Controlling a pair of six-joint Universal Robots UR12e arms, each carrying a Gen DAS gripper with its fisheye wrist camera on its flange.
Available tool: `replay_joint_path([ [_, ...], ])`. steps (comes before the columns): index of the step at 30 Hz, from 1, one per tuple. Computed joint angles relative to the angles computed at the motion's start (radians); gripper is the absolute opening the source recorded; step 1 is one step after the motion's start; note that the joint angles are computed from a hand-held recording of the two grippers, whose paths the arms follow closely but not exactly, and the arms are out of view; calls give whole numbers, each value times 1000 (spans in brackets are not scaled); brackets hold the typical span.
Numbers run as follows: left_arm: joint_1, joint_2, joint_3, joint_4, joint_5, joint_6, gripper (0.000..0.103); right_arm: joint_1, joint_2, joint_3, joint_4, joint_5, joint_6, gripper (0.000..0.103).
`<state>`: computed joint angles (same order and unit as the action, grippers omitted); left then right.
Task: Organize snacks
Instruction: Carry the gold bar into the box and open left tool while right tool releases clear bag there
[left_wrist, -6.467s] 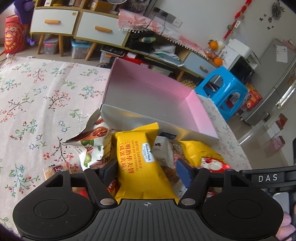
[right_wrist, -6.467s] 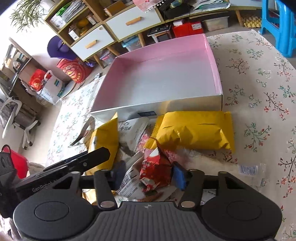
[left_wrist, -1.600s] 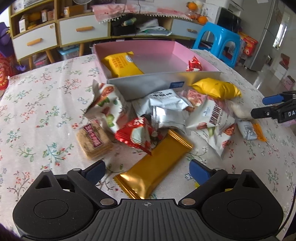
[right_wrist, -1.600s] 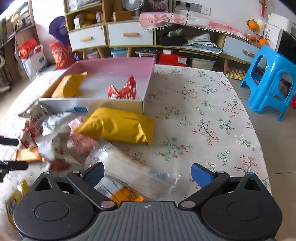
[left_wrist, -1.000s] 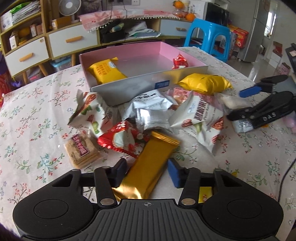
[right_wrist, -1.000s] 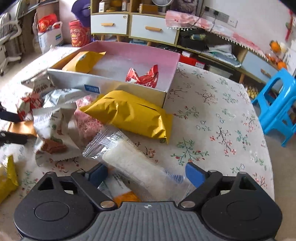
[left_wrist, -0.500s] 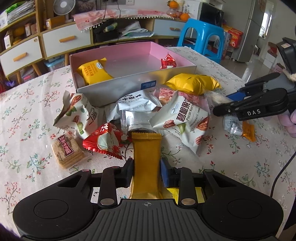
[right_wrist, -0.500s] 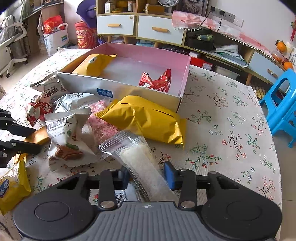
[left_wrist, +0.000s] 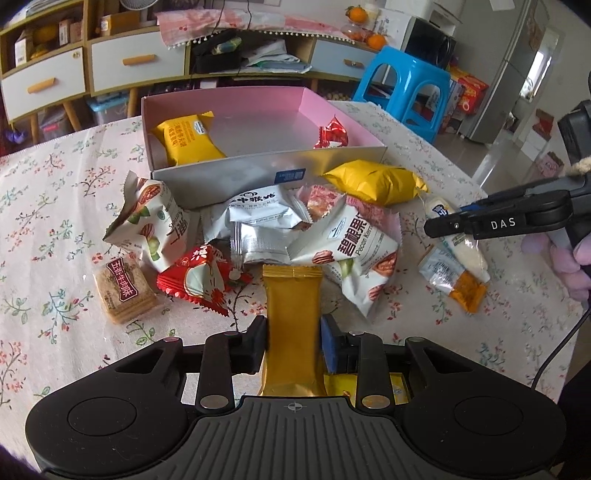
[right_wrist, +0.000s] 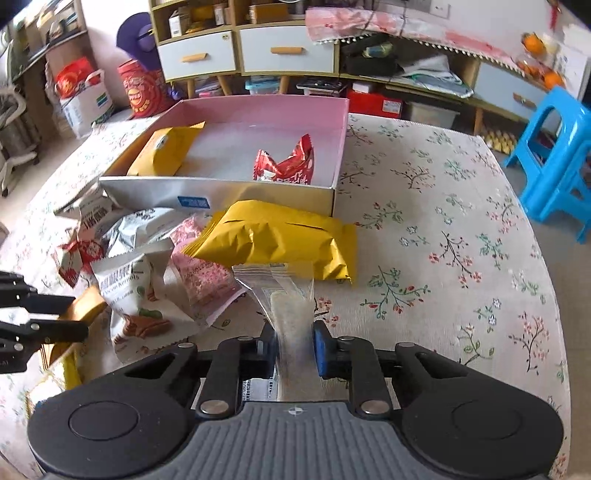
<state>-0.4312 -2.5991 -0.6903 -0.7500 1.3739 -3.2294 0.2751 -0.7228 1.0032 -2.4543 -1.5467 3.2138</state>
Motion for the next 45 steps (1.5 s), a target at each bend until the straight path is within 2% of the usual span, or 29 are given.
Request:
replay_joint_path([
  [19, 8, 11, -1, 34, -57, -54, 28, -24, -39, 34, -40, 121, 140, 7],
  [26, 6, 6, 14, 69, -60, -71, 28, -32, -45, 39, -76, 173, 191, 7],
  [30, 4, -4, 40, 85, -38, -79, 28, -33, -41, 29, -87, 190, 212, 7],
  [37, -2, -68, 169, 83, 5, -120, 28, -25, -12, -30, -104, 193, 228, 7],
  [45, -11, -196, 412, 23, 54, -148, 28, -21, 47, -129, -121, 177, 269, 7],
])
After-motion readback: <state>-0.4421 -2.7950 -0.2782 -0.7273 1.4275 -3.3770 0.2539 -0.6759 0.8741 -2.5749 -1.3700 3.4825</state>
